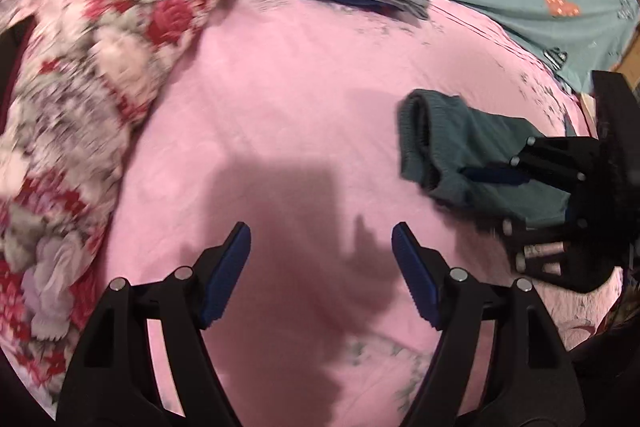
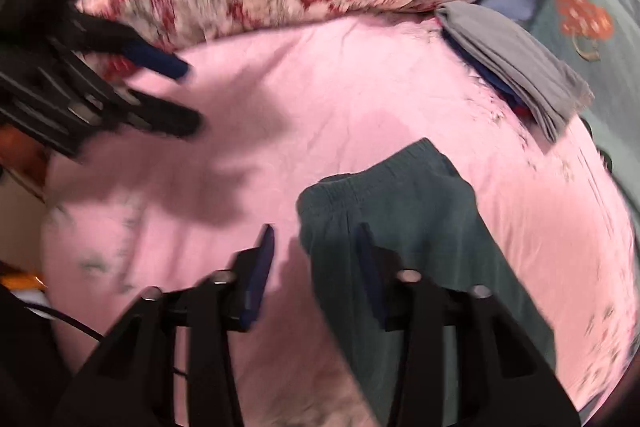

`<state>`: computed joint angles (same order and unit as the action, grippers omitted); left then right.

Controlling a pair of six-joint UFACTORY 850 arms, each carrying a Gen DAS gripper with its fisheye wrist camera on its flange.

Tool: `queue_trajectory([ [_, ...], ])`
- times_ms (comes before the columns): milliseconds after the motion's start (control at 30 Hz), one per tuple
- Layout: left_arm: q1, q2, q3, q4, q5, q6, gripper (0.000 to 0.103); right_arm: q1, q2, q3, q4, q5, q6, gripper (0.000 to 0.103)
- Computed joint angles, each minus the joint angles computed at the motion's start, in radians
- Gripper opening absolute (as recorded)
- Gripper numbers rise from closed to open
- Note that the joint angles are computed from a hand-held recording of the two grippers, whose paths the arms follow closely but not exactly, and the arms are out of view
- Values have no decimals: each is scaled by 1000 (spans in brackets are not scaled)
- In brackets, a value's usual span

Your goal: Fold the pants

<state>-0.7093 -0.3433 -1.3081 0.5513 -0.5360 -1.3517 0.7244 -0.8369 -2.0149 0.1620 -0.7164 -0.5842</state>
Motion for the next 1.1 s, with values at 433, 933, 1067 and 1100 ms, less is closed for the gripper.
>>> queue_trajectory([
  [433, -16, 68, 98, 90, 5, -123, 77, 15, -32, -6, -28, 29, 294, 17],
  [933, -39, -325, -514, -209, 58, 463, 83, -212, 480, 585, -429, 270, 1138, 49],
  [1067, -77, -588, -933, -408, -104, 710, 83, -352, 531, 615, -759, 237, 1427, 49],
  [1100, -88, -653, -1037, -423, -135, 734, 83, -399, 526, 604, -810, 244, 1468, 49],
])
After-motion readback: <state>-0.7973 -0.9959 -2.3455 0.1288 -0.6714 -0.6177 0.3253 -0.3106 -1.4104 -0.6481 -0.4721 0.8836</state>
